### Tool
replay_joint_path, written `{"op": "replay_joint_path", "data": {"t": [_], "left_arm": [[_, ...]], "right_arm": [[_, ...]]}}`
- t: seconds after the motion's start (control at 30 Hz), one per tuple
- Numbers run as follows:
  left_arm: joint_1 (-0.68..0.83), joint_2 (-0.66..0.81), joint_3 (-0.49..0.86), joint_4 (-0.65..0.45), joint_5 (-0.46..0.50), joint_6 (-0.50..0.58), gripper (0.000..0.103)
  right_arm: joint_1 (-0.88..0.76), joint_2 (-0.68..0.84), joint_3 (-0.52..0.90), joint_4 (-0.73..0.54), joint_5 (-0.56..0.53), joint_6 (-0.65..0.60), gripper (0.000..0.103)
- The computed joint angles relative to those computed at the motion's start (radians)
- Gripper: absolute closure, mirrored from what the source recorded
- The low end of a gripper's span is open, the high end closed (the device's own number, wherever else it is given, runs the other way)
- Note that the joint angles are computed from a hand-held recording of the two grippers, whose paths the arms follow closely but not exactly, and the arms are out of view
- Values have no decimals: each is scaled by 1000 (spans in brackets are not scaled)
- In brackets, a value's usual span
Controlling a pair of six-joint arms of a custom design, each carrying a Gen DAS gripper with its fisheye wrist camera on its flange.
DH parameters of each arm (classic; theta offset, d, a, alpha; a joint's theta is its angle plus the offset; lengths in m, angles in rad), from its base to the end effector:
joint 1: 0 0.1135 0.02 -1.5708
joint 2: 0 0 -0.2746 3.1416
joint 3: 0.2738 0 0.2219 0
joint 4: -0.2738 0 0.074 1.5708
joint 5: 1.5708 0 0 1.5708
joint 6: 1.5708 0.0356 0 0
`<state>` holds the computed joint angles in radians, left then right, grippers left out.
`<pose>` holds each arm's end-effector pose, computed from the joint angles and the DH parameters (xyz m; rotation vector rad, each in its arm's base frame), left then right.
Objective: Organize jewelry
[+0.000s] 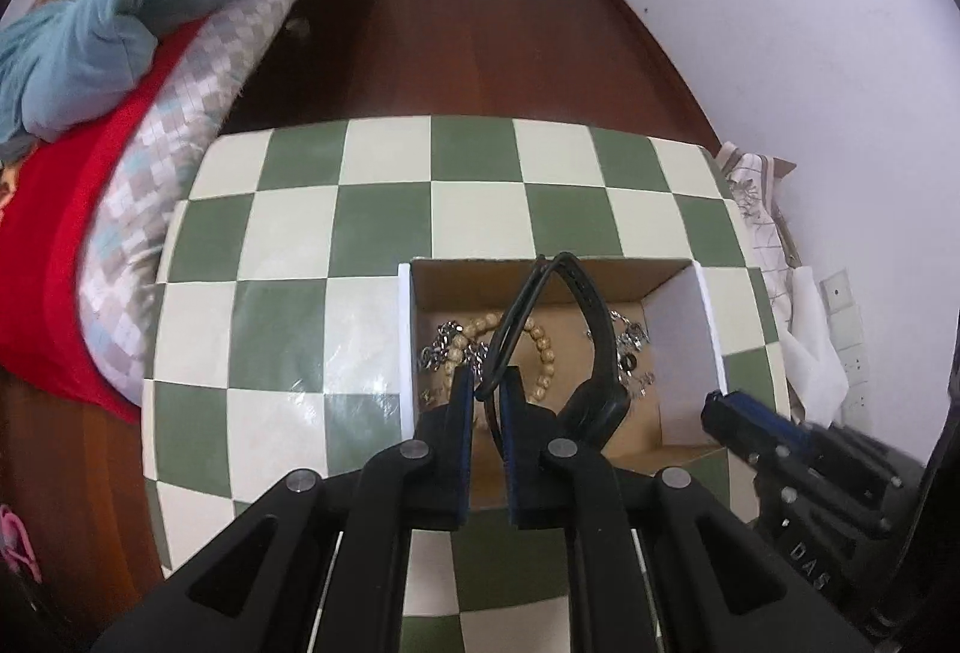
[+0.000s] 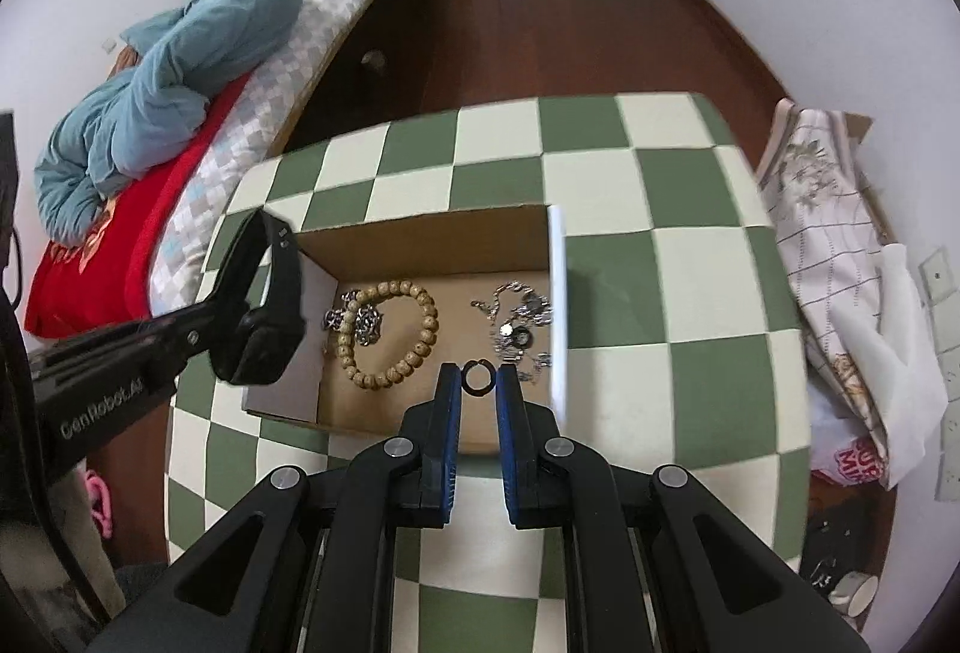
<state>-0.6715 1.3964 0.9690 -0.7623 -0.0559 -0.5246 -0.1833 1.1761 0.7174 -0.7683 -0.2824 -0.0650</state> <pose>0.1832 -0.1430 0.2483 0.1895 2.7794 -0.2382 0.1680 -0.0211 0.2243 0.0948 2.7478 0.3286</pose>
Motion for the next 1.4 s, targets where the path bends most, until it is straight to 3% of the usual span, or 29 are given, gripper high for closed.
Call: {"op": "replay_joint_path", "data": {"t": [0.13,0.17,0.2,0.23,0.27,0.3,0.33,0.4,0.43,0.47,0.53,0.73,1.03,1.23,1.4], "left_arm": [[27,52,27,-2,7,6,88],[25,56,32,-9,-6,-3,81],[23,56,35,-10,-19,-4,75],[17,55,42,-19,-39,-7,54],[11,48,44,-24,-59,-13,32],[6,34,41,-22,-78,-19,24],[2,27,45,-30,-100,-22,17],[-10,12,52,-57,-153,-28,14],[-18,7,56,-77,-183,-34,3],[-23,2,58,-91,-206,-37,0],[-38,-24,45,-110,-251,-48,0],[-97,-104,-27,-155,-324,-128,0],[-219,-198,-28,-291,-368,-288,0],[-429,-279,75,-510,-454,-508,0],[-743,-266,233,-793,-559,-822,0]], "right_arm": [[26,79,13,32,10,17,89],[34,95,19,32,19,23,86],[42,107,26,29,29,28,72],[51,113,32,24,47,38,47],[56,116,39,17,58,45,35],[55,112,41,14,52,45,26],[56,105,43,9,58,45,26],[72,91,50,-6,98,53,26],[71,87,55,-15,103,54,24],[77,85,60,-27,128,59,20],[99,75,62,-40,187,67,2],[139,25,35,-67,289,76,0],[70,-129,58,-206,264,42,0],[0,-292,164,-391,243,-18,0],[-196,-397,318,-594,137,-187,0]]}}
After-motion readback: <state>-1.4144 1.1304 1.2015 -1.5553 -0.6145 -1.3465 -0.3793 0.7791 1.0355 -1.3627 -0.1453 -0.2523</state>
